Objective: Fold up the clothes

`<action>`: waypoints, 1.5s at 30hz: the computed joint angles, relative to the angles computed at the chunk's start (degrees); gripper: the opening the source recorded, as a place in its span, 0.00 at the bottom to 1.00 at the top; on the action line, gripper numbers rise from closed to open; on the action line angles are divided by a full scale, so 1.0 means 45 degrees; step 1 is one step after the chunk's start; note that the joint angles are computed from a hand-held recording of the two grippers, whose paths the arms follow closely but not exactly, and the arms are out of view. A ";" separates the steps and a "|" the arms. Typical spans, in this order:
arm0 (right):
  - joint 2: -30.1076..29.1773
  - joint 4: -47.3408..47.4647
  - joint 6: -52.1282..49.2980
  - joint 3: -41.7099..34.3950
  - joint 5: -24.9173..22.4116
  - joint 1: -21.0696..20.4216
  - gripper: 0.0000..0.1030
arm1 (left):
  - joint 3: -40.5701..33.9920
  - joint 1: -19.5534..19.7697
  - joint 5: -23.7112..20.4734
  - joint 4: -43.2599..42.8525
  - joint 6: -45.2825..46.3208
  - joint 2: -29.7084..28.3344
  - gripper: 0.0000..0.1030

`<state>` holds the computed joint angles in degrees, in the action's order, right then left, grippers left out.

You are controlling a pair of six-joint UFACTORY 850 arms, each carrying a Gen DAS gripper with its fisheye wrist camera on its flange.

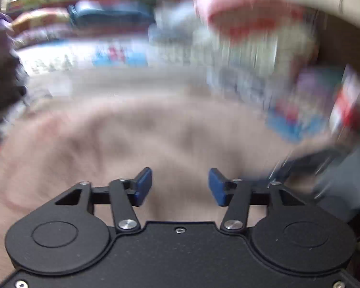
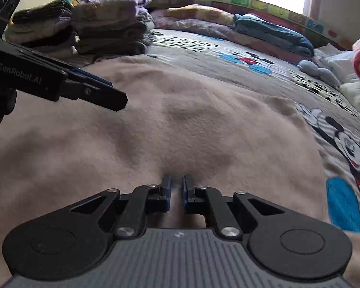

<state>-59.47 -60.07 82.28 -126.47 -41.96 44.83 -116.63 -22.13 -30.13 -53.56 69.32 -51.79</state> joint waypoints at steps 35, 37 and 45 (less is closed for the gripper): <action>0.4587 -0.3450 1.1356 0.7695 -0.2284 0.2866 0.37 | 0.9138 0.2906 0.2165 -1.2529 0.3488 0.5513 0.42; 0.4646 -0.4022 1.2016 0.7854 -0.3090 0.3071 0.38 | 0.9688 0.3216 0.0734 -1.3620 0.3248 0.5834 0.54; 0.5625 -0.4508 1.7155 0.9783 -0.4899 0.3372 0.47 | 0.9945 0.2522 0.2553 -1.4824 0.5223 0.6647 0.77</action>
